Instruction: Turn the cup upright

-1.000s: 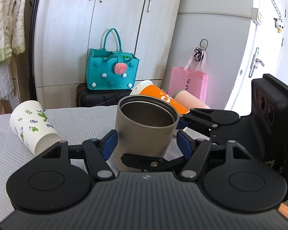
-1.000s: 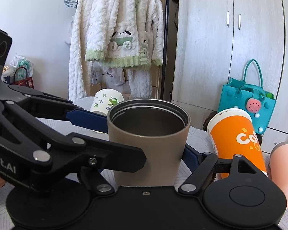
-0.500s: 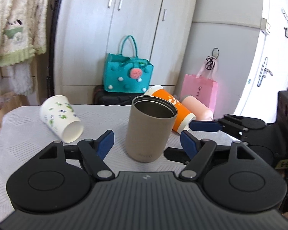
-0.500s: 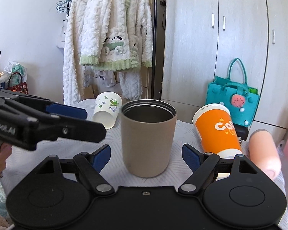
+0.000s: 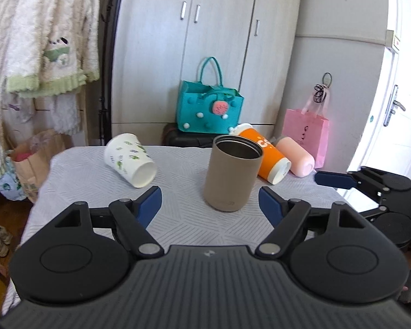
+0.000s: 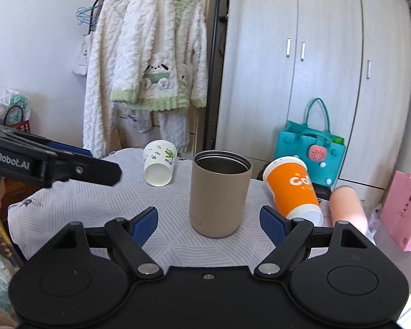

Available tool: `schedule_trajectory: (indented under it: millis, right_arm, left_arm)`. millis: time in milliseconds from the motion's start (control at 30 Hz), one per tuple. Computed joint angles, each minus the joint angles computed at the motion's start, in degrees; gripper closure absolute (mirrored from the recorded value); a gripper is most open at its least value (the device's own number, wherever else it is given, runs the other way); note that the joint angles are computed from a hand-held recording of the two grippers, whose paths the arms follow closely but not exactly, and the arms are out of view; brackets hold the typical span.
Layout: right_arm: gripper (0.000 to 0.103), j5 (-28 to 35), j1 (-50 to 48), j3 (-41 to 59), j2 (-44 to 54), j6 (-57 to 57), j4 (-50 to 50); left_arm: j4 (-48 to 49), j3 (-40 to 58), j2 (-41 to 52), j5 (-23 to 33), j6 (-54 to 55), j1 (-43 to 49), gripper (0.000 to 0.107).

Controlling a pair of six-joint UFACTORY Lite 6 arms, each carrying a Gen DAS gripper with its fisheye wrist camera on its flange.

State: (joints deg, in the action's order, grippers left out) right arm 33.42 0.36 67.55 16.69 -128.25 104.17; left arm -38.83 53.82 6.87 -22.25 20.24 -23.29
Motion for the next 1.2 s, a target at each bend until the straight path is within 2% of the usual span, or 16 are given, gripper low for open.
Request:
schedule_trajectory:
  millis: [133,300,500,567,700,833,1200]
  right_arm:
    - [0.017,0.22,-0.99,-3.65,-3.38,-0.65,1.46]
    - [0.013,1.69,-2.38,-7.71,-7.82,-0.77,1.84]
    - [0.006,-1.46,-1.74,-13.07,-13.12,-5.98,8.51]
    - [0.0,-3.13,-1.27,-14.9,-14.26,-9.14,12.94]
    - [0.0,-0.46,-2.37,-17.57,-14.66,-13.02,16.05]
    - [0.0,-1.26,-2.22,-18.04,-14.05,-13.95,18.96]
    - [0.0,-2.97,0.95,-24.51,-15.89,-31.46,40.57]
  left_arm:
    - [-11.73,-2.11,-3.13,-0.72,10.24,-2.09,0.029]
    - [-20.17,-4.51,-6.33,-2.94,17.79,-4.47,0.028]
    - [-24.74,-6.83,-8.72,-4.47,20.7,-6.65,0.021]
    - [-25.56,-7.49,-8.81,-5.3,20.65,-7.28,0.016]
    - [-28.73,-8.34,-7.46,-9.13,19.91,-9.08,0.011]
    - [-28.51,-8.78,-5.18,-11.75,18.02,-9.81,0.009]
    - [-19.08,-12.88,-3.62,-16.82,6.92,-10.85,0.004]
